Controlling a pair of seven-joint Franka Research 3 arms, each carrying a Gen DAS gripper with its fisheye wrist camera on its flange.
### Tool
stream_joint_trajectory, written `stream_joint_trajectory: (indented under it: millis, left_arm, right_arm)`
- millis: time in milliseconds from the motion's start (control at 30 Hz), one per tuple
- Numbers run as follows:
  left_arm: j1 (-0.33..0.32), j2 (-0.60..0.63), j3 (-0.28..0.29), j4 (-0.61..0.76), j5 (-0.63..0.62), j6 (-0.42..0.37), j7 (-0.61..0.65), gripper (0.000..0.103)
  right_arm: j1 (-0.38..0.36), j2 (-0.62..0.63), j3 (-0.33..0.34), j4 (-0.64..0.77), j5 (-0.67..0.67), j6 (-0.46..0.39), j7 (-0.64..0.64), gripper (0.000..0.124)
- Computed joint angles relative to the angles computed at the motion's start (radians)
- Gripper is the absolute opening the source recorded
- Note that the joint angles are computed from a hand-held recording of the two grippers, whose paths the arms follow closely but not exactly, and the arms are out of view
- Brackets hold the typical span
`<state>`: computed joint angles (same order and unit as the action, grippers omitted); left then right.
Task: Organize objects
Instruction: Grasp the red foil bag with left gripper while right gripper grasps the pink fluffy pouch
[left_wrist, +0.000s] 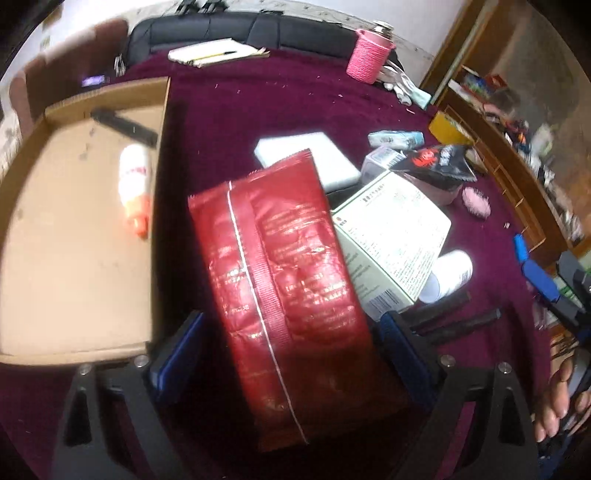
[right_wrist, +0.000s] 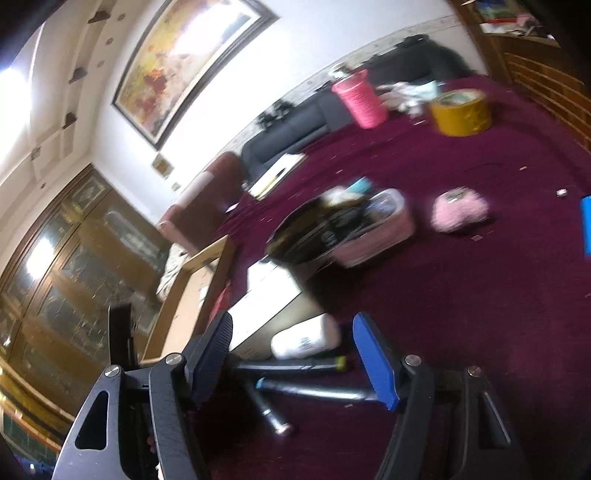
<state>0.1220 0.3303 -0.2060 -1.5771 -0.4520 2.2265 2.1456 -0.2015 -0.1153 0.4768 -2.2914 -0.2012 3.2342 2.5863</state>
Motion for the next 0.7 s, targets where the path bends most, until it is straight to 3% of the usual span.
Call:
stream_joint_trajectory:
  millis: [33,100,133,167,233,400,533,600,700]
  left_arm:
    - [0.007,0.012,-0.002,0.016,-0.017,-0.022,-0.007,0.093]
    - [0.013,0.014,-0.01,0.005,-0.049,0.01,0.011,0.093]
    - [0.009,0.001,-0.01,-0.021,-0.047,0.047,0.023,0.087]
    - [0.001,-0.019,-0.009,-0.06,-0.038,0.107,0.035,0.075]
    - [0.009,-0.032,-0.016,-0.079,-0.066,0.115,0.067,0.064]
    - [0.011,-0.046,-0.01,-0.097,-0.096,0.12,0.094,0.059]
    - [0.008,-0.045,-0.006,-0.097,-0.1,0.12,0.111,0.059]
    - [0.005,-0.044,-0.005,-0.096,-0.096,0.12,0.109,0.059]
    - [-0.005,-0.045,-0.005,-0.103,-0.081,0.142,0.112,0.059]
  right_arm:
    - [-0.066,-0.022,0.048,0.001,-0.03,-0.034,0.044,0.073]
    - [-0.151,-0.039,0.099,0.029,-0.116,-0.112,0.147,0.079]
    - [-0.177,-0.048,0.11,0.049,-0.157,-0.172,0.191,0.086]
    - [-0.172,-0.045,0.099,0.069,-0.169,-0.225,0.2,0.089]
    - [-0.188,-0.029,0.092,0.113,-0.229,-0.313,0.258,0.089]
    - [-0.161,0.084,0.021,0.227,-0.281,-0.444,0.29,0.089]
    - [-0.099,0.225,-0.026,0.389,-0.376,-0.651,0.26,0.087]
    - [-0.059,0.279,-0.05,0.457,-0.403,-0.766,0.238,0.08]
    - [-0.019,0.305,-0.095,0.463,-0.43,-0.77,0.235,0.064]
